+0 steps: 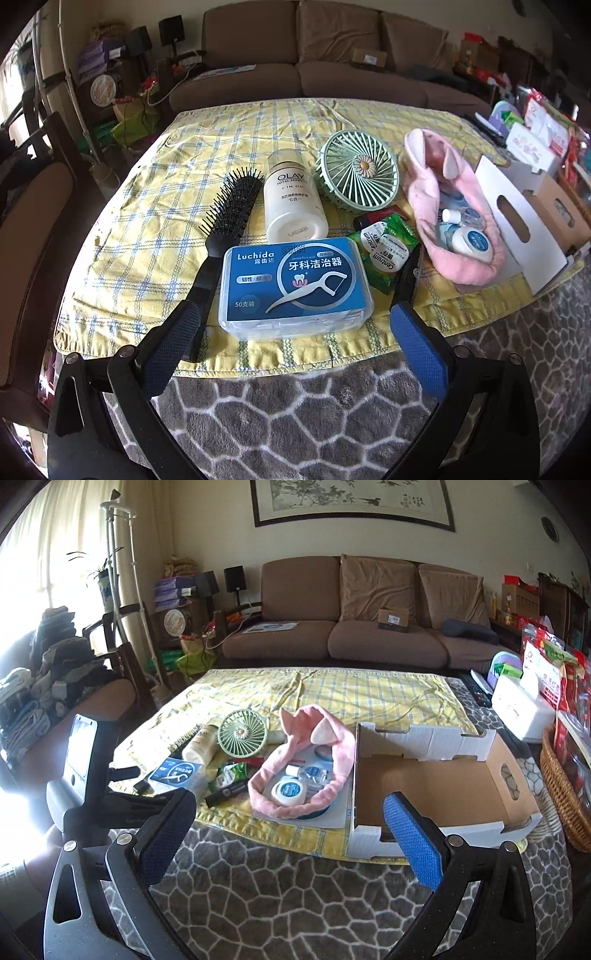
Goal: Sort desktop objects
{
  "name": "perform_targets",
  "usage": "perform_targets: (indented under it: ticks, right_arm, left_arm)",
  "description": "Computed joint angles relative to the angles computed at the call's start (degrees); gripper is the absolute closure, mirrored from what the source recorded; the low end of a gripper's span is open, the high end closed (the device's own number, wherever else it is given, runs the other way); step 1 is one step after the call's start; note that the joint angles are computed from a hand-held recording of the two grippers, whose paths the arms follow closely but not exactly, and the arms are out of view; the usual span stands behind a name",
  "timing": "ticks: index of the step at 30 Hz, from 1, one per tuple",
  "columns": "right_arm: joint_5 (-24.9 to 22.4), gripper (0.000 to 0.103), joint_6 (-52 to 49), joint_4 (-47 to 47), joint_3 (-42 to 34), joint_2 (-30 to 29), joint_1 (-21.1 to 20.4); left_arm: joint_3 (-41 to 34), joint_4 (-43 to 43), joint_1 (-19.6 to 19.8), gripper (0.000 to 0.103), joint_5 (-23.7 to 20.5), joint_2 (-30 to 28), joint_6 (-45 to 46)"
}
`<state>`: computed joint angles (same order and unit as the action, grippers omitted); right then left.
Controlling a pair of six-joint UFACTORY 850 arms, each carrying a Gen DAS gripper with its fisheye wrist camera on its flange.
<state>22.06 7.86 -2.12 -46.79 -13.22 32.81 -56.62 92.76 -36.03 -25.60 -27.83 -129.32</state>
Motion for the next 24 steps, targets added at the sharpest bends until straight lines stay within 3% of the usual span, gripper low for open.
perform_targets:
  ticks: [5,8,11,17,21,24]
  right_arm:
    - [-0.41,0.000,1.77,-1.89,-1.00,-2.05,0.36]
    - [-1.07,0.000,0.34,-1.38,-1.62,-2.99,0.81]
    - [-1.53,0.000,1.59,-2.60,-2.15,-3.79,0.93]
    - [-2.83,0.000,7.67,-8.32,-2.85,-4.33,0.86]
    - [-3.52,0.000,8.50,-8.72,-2.87,-3.81,1.16]
    - [-4.11,0.000,15.52,-14.30,-2.79,-3.28,0.82]
  left_arm:
    - [-1.21,3.79,0.10,0.000,-1.73,-1.85,-2.02]
    - [-1.61,4.93,0.83,0.001,-0.10,-2.47,-3.26]
    - [-1.45,6.27,1.65,0.010,1.07,-2.75,-5.86]
    - [1.61,16.92,2.41,0.010,2.60,-0.54,-19.31]
    - [3.32,16.86,1.77,0.010,3.07,1.87,-19.88]
    - [5.06,17.68,0.99,0.010,3.46,4.11,-20.98]
